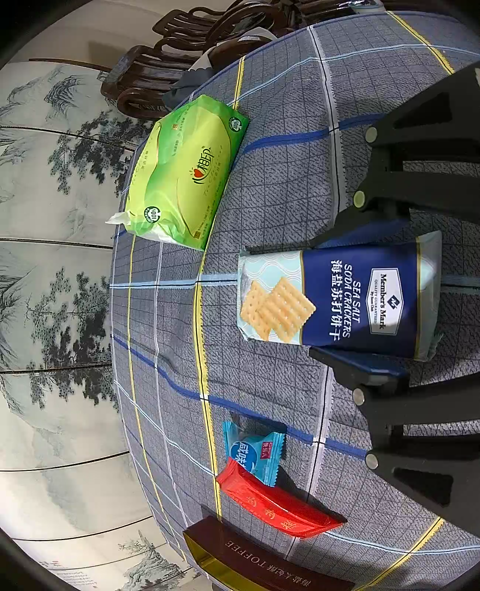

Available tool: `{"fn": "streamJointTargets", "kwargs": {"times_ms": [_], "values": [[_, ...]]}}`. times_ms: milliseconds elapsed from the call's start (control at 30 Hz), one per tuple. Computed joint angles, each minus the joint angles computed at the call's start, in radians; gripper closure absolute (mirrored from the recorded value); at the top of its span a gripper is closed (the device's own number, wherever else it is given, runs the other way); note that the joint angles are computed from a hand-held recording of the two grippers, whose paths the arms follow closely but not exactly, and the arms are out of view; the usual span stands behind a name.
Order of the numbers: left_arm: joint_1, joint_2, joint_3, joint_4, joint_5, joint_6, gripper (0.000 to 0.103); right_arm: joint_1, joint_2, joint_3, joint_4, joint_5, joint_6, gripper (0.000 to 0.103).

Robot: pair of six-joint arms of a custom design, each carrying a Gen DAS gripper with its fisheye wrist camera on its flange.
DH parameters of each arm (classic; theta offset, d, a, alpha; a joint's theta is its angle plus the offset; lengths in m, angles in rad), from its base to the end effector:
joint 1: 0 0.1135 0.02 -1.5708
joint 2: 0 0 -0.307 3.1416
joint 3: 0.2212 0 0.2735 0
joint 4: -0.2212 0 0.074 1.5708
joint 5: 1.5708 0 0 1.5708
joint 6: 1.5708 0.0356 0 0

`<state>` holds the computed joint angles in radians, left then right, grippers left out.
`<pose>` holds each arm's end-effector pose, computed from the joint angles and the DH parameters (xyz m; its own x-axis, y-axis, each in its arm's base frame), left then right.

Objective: Organize snacks
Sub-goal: 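Carry the peanut-twist bag into the tin box and open the left tool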

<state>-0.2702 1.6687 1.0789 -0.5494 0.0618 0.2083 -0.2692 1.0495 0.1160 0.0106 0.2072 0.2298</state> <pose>0.3376 -0.0958 0.2210 -0.7962 0.4347 -0.4209 0.4660 0.8842 0.0316 0.1328 -0.0442 0.1142 -0.6619 0.4139 -0.6250 0.5451 0.8381 -0.0222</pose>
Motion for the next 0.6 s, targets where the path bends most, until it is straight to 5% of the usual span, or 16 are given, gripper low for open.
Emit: {"fn": "streamJointTargets", "kwargs": {"times_ms": [600], "values": [[-0.013, 0.029, -0.051, 0.069, -0.043, 0.092, 0.067, 0.006, 0.003, -0.002, 0.004, 0.005, 0.005, 0.051]]}}
